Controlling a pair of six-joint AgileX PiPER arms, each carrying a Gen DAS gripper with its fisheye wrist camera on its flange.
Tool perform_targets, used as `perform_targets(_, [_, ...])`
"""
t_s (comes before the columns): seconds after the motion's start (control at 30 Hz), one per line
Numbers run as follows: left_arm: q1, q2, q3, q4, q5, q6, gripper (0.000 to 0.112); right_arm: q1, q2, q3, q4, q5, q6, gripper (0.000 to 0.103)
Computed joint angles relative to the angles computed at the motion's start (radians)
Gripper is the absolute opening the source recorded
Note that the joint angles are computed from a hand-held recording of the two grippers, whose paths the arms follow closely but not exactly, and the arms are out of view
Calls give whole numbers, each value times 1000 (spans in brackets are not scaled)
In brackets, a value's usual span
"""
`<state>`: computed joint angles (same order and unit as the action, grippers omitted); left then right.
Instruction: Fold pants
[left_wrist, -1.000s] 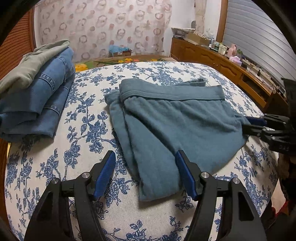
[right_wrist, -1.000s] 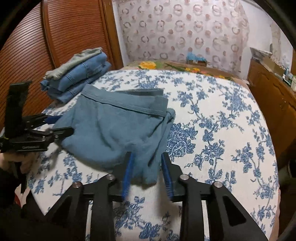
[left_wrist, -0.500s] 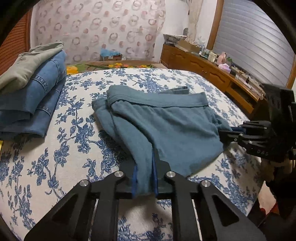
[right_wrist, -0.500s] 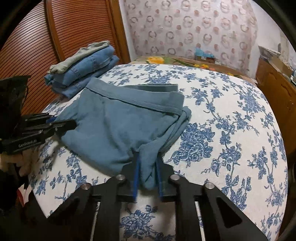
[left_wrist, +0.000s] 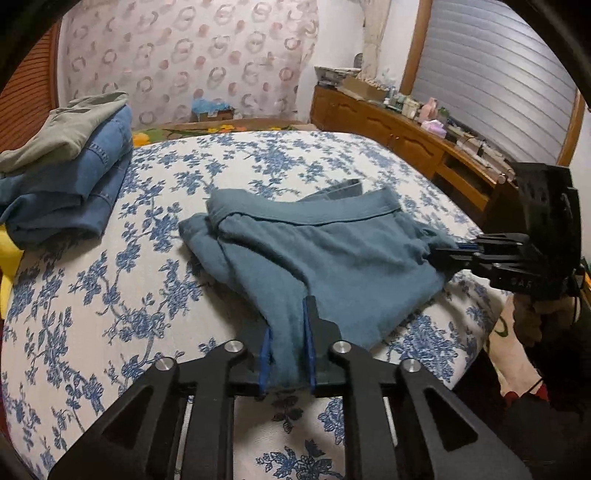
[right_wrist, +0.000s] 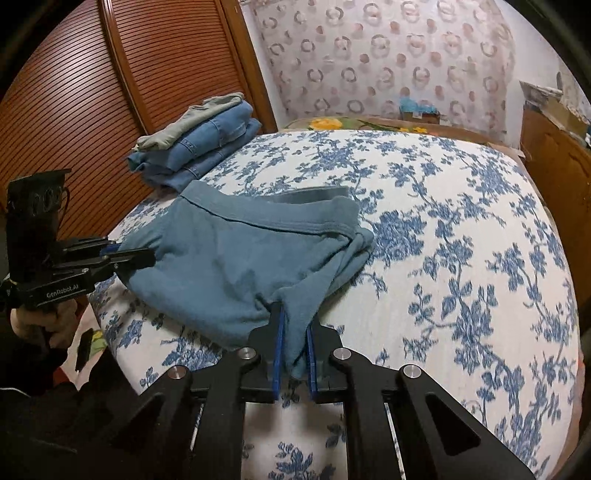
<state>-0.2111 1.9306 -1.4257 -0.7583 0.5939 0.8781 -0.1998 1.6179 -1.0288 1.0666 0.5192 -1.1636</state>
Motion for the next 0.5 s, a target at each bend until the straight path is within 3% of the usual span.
perform_targets(0.07, [0, 3, -11, 21, -6, -31, 26, 3, -2, 4, -2, -6, 4, 15])
perform_targets(0.13, [3, 2, -16, 24, -20, -34, 40, 9, -12, 8, -9, -23, 15, 16])
perform_targets(0.17, [7, 0, -17, 10, -26, -21, 53, 9, -17, 10, -7, -29, 11, 18])
perform_targets(0.2, [12, -1, -22, -10, -34, -4, 57, 10, -24, 13, -6, -38, 9, 20])
perform_targets(0.43, [17, 58, -138, -10, -39, -11, 57, 53, -35, -10, -59, -115, 78, 33])
perform_targets(0.5, [9, 102, -211, 34, -17, -58, 50, 65, -9, -42, -78, -128, 99, 35])
